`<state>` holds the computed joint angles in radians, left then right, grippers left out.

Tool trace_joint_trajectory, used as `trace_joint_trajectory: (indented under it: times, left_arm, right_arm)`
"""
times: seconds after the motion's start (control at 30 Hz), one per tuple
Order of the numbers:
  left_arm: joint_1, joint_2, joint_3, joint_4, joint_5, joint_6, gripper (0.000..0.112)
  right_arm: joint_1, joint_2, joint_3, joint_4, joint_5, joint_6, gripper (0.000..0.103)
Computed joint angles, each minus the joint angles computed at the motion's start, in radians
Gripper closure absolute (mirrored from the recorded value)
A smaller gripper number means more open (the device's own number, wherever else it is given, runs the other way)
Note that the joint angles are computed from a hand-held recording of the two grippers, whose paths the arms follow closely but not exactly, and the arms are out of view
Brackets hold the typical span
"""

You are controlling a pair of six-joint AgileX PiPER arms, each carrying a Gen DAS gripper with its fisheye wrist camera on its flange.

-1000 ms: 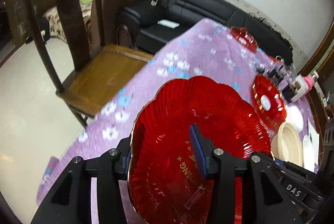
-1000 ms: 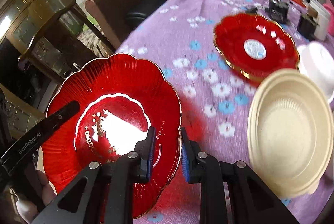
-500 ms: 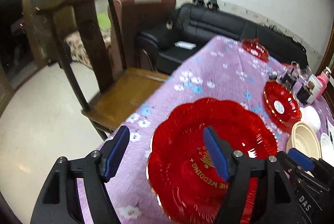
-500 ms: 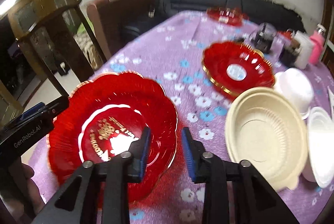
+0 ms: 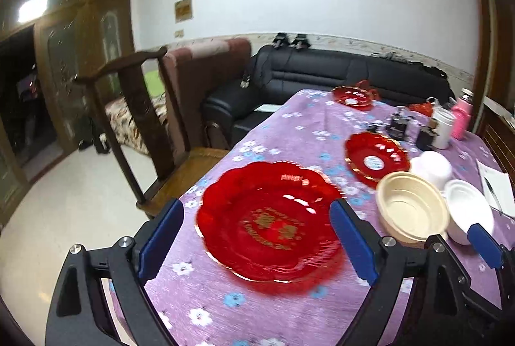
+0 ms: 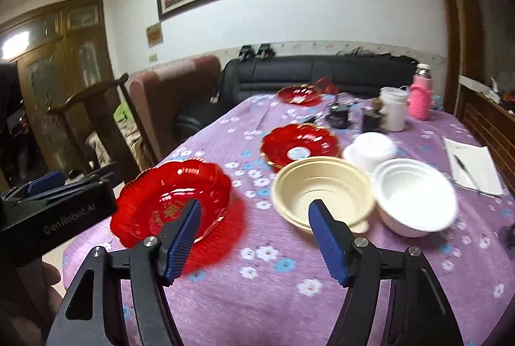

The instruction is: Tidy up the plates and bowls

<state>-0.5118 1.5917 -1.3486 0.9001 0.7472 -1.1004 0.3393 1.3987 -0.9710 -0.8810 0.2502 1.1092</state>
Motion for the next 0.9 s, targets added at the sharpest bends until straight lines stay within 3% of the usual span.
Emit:
trace_joint_trajectory:
  times: [0.1,0.2,0.5,0.6,0.67,0.8,0.9]
  left_arm:
    - [-0.058,0.004,-0.025,-0.001,0.040,0.013,0.020]
    - [-0.112,0.000,-0.044,-0.003,0.076,0.043,0.020]
    - [-0.159,-0.084,-0.116,-0.014,0.133,0.146,0.020]
    - [-0.125,-0.124,-0.133,0.008,0.112,0.169,0.013]
    - [-0.066,-0.146,-0.142,-0.008,0.057,0.211,0.012]
    - [0.102,-0.140,-0.302,-0.249,-0.020,0.538,0.012]
    - [0.197,-0.099,-0.544,-0.461,0.027,0.808,0.012]
  right_arm:
    - [-0.019,-0.080,0.059,-0.114,0.020,0.099,0.028]
    - [-0.054,-0.159,0.106,-0.119,0.011,0.115,0.028]
    - [-0.153,-0.390,0.016,0.197,0.103,-0.165,0.022]
    - [-0.175,-0.432,-0.085,0.327,0.128,-0.275,0.017]
    - [-0.137,-0.431,-0.181,0.294,0.179,-0.255,0.010]
    - [-0.062,-0.301,-0.546,0.406,0.392,-0.500,0.010]
    - [0.005,-0.172,-0.846,0.315,0.544,-0.563,0.009]
